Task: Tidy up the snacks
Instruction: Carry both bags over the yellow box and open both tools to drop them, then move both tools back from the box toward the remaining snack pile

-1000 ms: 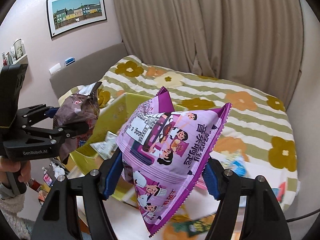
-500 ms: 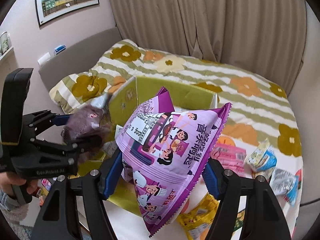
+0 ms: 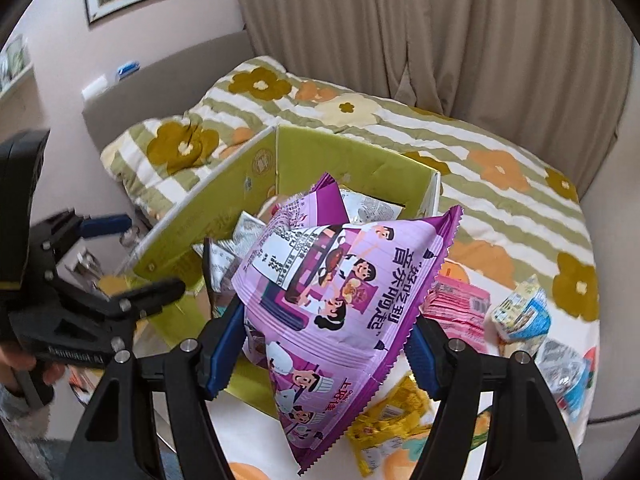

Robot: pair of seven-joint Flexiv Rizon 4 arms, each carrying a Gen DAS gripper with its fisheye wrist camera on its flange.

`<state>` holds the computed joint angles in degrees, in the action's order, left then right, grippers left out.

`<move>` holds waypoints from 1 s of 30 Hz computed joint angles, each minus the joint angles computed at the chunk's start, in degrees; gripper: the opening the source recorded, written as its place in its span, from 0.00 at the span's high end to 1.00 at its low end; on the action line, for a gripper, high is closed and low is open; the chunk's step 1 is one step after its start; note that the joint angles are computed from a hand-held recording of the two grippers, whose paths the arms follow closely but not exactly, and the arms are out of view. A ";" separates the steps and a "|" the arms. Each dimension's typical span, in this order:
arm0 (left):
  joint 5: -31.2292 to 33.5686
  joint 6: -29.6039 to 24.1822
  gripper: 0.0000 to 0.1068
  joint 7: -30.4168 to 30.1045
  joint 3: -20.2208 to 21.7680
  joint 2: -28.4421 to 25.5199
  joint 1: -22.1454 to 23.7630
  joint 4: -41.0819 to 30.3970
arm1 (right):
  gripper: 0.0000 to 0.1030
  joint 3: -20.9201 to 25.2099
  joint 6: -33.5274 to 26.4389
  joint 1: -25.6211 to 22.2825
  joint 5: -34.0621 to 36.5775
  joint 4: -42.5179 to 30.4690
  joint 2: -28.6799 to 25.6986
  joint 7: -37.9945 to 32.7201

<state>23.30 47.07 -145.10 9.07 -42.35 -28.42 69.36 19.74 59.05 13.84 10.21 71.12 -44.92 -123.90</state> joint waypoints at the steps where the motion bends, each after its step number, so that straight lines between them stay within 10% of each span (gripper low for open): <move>1: -0.01 -0.10 0.04 -0.29 0.07 -0.02 -0.06 0.00 | 0.35 -0.15 -0.72 0.00 -0.44 -0.16 -0.16 -0.39; 11: 0.99 -1.33 0.04 -3.50 0.69 0.80 -0.67 0.62 | 0.26 2.41 -10.04 -0.87 4.52 -7.10 -4.23 -3.13; 15: 1.89 -1.40 0.04 -4.69 0.73 1.73 -0.81 1.51 | 0.01 2.16 -3.95 -0.66 6.88 -4.62 -3.37 -4.18; 30: 4.74 -0.79 0.04 -5.51 -0.05 5.10 -1.55 3.80 | 0.00 4.70 2.16 -4.18 11.80 0.90 1.55 -7.39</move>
<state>28.04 46.28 -150.61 9.03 -37.25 -29.96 73.16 24.44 61.21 9.66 22.00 72.02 -43.37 -131.29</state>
